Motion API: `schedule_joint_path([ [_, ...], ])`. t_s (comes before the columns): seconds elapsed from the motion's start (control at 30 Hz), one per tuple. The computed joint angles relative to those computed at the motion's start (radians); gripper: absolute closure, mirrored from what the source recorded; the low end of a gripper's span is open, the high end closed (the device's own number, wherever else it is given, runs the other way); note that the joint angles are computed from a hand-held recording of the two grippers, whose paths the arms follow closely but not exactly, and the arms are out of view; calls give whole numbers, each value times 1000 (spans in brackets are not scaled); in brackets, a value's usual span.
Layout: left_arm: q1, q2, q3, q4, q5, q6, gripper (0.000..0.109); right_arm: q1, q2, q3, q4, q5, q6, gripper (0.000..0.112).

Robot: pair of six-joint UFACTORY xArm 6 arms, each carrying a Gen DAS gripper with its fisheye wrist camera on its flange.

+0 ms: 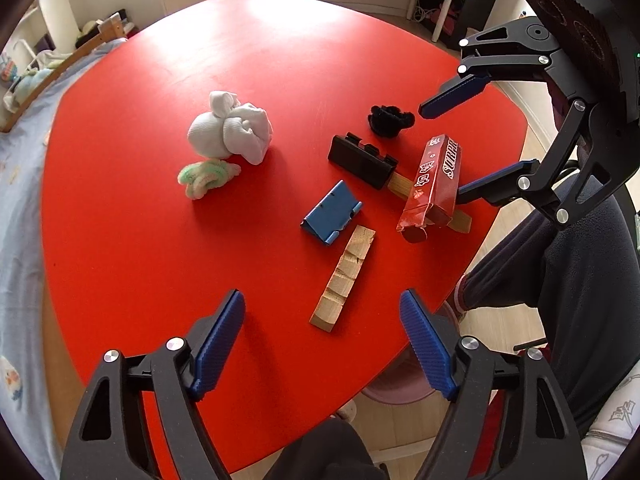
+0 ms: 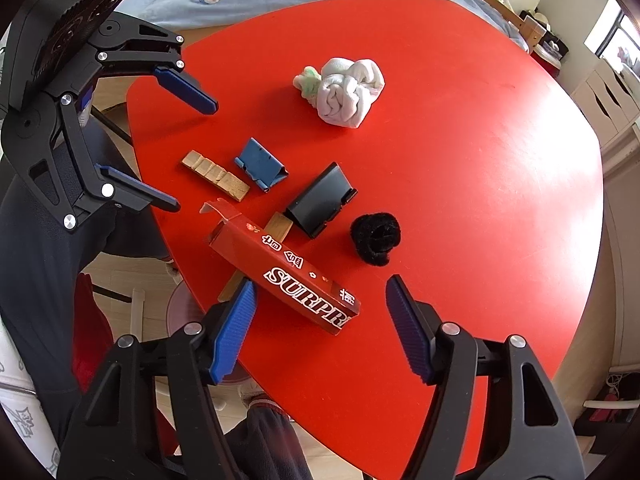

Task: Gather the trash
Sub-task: 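Grasp the red 'SURPRISE' strip with the right tool while the left tool grasps the tan wooden block strip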

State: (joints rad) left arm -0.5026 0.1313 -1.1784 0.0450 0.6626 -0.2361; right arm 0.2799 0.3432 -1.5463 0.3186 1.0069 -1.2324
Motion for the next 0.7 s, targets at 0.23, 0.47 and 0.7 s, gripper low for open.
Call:
schedule_joint_path([
  [0.23,0,4,-5,-2,-4,10,51,4,1,6,-3,11,-4,69],
  [0.47,-2,6,-21,-20,12,29,74,4,-6,15,0,4,1,87],
  [0.7,-4,11,-35,-23,28,31,96,3,-13,14,14,10,10,99],
])
